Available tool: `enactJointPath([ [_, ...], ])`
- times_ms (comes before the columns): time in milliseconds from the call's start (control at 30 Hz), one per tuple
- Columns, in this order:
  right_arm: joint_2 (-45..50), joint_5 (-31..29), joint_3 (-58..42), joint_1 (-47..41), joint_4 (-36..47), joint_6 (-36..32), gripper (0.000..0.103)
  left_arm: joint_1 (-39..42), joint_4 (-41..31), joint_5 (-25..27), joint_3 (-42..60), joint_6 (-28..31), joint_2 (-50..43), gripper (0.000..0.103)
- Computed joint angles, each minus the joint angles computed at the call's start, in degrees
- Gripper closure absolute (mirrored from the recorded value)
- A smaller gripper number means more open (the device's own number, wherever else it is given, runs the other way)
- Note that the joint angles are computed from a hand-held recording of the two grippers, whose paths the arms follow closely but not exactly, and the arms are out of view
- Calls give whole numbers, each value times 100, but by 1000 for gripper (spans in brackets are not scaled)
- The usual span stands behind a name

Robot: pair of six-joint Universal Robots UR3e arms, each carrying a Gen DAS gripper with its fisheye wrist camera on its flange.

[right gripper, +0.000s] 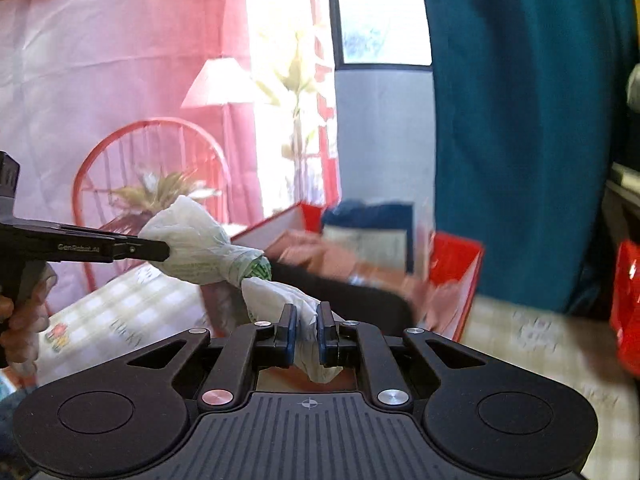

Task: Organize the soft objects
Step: 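Lift the white bag with both grippers and carry it over the box, then lower the white bag onto the eye mask and open both grippers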

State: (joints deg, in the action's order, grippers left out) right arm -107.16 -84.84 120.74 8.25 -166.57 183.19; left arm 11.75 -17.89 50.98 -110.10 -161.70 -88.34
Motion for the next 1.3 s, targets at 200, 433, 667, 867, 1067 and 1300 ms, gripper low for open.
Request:
enactJointPath([
  [200,762,-389,-619,-259,-266,-216,93,-730,-189,532,1568,-427,-1266,92],
  [433,2021,-759,-1519,-345,-458,-343,93,-1345,-804,1213,3447,-554,-2680,92],
  [667,3094,-1082,-2346,-324,-247,-297,93,-1634,-2147,1512,5380,-660,-3913,92],
  [867,3627,-1299,-2944,-240,191,-254,93,-1667,-3167,1526,6466,-661,-4576,92],
  [1067,4006,-1454,-3524,-152,608,-111,93,-1720,-3590,1621,6884,-626,-4839,92],
  [1300,4218,-1511,-3836,-123,813,-8,93,-1729,-3663,1650,6903,-636,-4874,92],
])
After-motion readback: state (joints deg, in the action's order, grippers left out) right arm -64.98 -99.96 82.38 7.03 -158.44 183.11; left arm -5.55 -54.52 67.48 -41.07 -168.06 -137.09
